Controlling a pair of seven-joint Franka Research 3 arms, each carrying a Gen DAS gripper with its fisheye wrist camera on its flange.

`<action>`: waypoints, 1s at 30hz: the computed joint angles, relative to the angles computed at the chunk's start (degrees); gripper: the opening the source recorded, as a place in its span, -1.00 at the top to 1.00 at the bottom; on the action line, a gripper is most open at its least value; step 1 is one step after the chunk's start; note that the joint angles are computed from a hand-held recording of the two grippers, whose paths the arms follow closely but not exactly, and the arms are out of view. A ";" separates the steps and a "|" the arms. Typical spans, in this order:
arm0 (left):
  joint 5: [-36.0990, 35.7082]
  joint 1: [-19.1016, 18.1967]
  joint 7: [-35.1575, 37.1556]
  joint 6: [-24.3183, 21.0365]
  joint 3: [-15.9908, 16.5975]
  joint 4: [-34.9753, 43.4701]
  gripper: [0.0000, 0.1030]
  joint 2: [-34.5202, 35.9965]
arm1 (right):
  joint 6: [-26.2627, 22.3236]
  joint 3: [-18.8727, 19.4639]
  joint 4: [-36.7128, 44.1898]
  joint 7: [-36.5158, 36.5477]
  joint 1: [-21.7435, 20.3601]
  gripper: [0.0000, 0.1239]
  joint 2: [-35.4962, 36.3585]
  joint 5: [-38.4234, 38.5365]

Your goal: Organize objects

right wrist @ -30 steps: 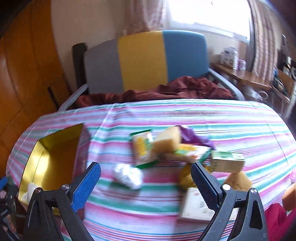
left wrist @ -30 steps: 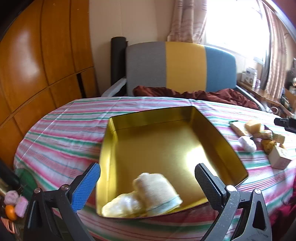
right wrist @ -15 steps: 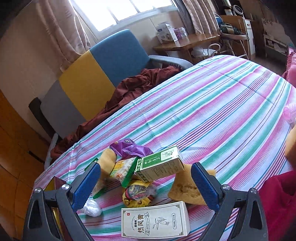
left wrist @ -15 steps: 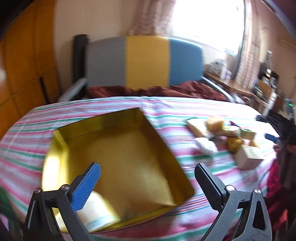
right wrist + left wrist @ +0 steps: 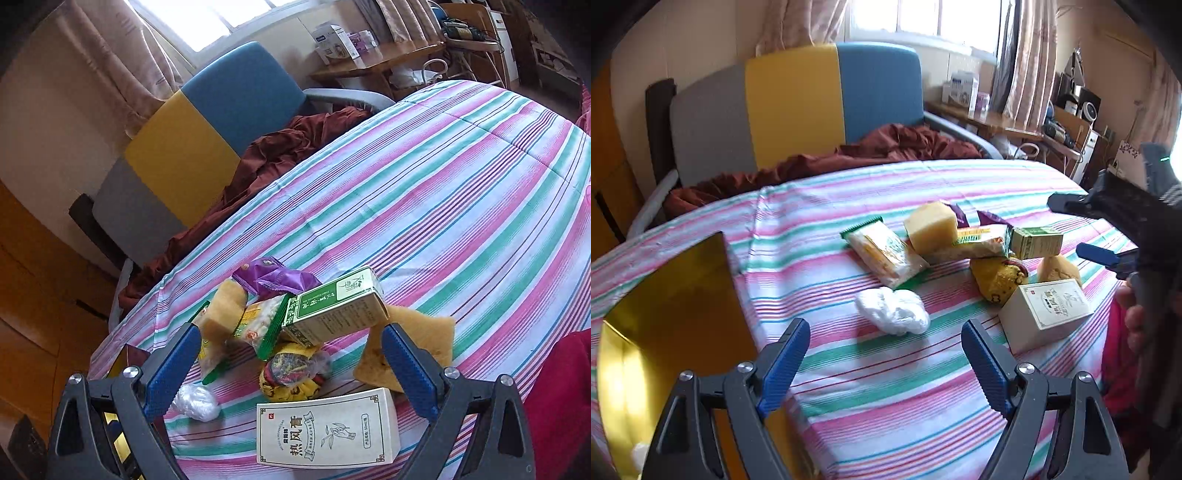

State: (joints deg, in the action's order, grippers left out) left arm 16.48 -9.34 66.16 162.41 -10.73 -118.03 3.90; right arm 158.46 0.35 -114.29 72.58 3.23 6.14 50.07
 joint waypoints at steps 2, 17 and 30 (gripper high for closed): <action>0.60 -0.44 -1.72 -1.54 0.09 3.16 -0.63 3.27 | -0.05 0.08 0.10 -0.56 -0.11 -0.61 0.02 0.89; 8.36 -3.61 -9.02 -2.68 2.44 12.16 0.19 15.07 | -2.08 0.08 0.87 -3.27 -0.50 -0.61 0.33 5.28; 13.76 -4.91 -12.86 6.20 4.10 4.92 0.19 11.89 | -4.76 -0.17 1.46 -0.99 -0.46 -0.61 0.83 2.43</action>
